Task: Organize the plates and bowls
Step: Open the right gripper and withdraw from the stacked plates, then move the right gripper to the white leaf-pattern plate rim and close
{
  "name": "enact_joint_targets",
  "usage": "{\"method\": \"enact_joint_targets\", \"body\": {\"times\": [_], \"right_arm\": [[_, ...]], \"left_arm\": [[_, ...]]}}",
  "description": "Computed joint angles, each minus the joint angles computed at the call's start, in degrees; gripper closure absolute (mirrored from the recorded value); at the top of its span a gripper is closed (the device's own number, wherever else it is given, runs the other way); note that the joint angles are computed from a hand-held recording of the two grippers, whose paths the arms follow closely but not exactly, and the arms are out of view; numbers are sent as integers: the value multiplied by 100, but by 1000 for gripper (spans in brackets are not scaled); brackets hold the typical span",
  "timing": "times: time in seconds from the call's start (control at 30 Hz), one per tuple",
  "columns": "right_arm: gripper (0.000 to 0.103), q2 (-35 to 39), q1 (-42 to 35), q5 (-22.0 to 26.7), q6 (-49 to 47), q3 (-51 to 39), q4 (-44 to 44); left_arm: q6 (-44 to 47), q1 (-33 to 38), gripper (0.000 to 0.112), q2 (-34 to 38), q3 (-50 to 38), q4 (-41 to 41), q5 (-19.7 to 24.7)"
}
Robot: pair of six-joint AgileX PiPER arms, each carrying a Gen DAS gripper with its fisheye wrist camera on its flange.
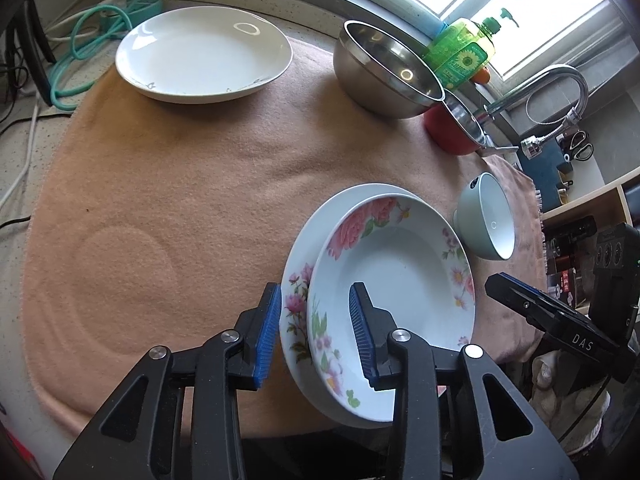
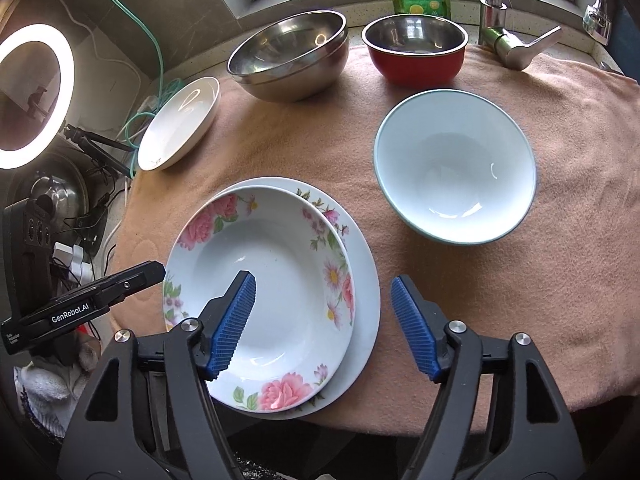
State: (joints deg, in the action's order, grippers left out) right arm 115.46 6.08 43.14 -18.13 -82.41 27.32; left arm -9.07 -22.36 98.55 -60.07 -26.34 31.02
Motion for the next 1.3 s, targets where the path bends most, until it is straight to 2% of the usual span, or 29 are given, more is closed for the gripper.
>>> {"method": "enact_joint_targets", "body": {"times": [0.1, 0.17, 0.47, 0.63, 0.77, 1.03, 1.3], "right_arm": [[28, 10, 17, 88, -137, -125, 107], [23, -10, 22, 112, -270, -170, 184], [22, -26, 55, 467, -803, -502, 568], [22, -15, 181, 604, -830, -741, 725], [22, 148, 373, 743, -581, -1089, 699], [22, 637, 903, 677, 513, -1958, 402], [24, 1919, 1272, 1198, 2049, -4087, -75]], "left_arm": [[-222, 1, 69, -115, 81, 125, -72], [-456, -15, 69, -209, 124, 286, -113], [-1722, -80, 69, -534, 138, 1360, -196], [-2038, 147, 69, -661, 87, 1689, -162], [-1614, 495, 69, -645, 10, 1585, -109], [401, 1519, 69, 11, -722, 646, 147], [1738, 2261, 69, 1014, -1834, 142, 359]]}}
